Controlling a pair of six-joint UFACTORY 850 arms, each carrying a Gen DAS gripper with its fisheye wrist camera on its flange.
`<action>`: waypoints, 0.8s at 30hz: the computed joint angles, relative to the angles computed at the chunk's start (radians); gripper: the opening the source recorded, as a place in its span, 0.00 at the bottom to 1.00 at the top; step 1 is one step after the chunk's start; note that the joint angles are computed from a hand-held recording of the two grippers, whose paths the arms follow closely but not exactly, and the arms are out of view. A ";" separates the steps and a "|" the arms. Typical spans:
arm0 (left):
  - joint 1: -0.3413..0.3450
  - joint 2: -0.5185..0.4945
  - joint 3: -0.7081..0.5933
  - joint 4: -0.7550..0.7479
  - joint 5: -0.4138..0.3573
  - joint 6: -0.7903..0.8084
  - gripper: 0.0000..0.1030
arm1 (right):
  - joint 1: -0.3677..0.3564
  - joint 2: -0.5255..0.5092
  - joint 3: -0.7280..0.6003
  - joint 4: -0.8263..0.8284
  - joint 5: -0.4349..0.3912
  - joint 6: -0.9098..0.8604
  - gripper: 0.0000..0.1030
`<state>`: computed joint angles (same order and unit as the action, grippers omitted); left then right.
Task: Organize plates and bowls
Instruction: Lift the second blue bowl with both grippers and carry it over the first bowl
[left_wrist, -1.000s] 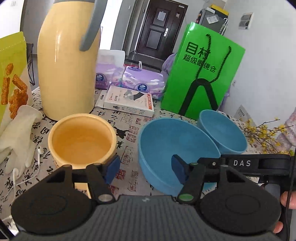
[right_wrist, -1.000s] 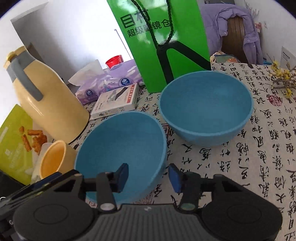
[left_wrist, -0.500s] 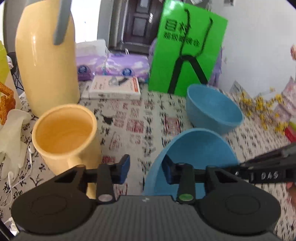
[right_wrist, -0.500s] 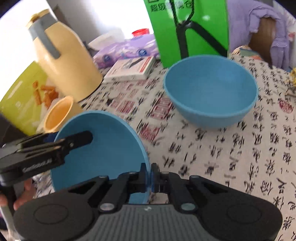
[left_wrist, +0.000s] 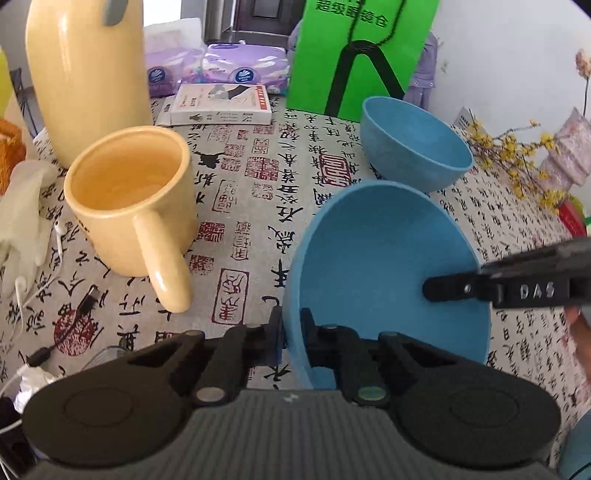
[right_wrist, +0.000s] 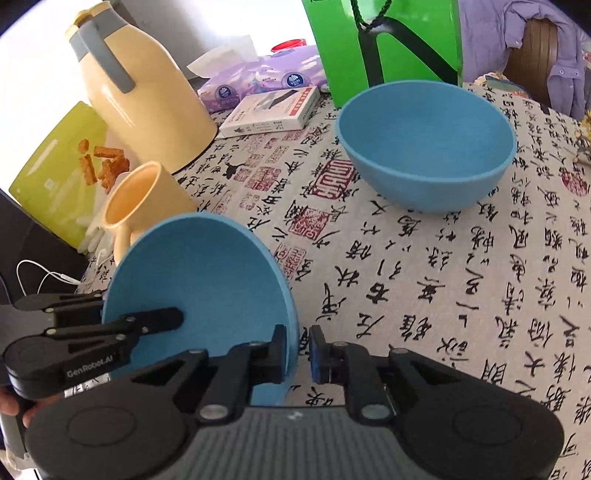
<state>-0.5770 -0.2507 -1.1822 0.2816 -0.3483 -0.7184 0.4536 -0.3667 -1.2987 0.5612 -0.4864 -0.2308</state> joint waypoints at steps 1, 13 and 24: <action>0.002 -0.001 -0.007 -0.015 -0.010 0.001 0.08 | 0.002 0.003 0.005 0.007 0.003 -0.003 0.06; -0.062 0.156 0.079 0.005 -0.038 -0.073 0.07 | 0.044 0.170 0.103 -0.092 -0.003 0.100 0.06; -0.248 0.234 0.104 0.191 -0.102 -0.316 0.07 | 0.061 0.454 0.317 -0.199 -0.006 0.223 0.06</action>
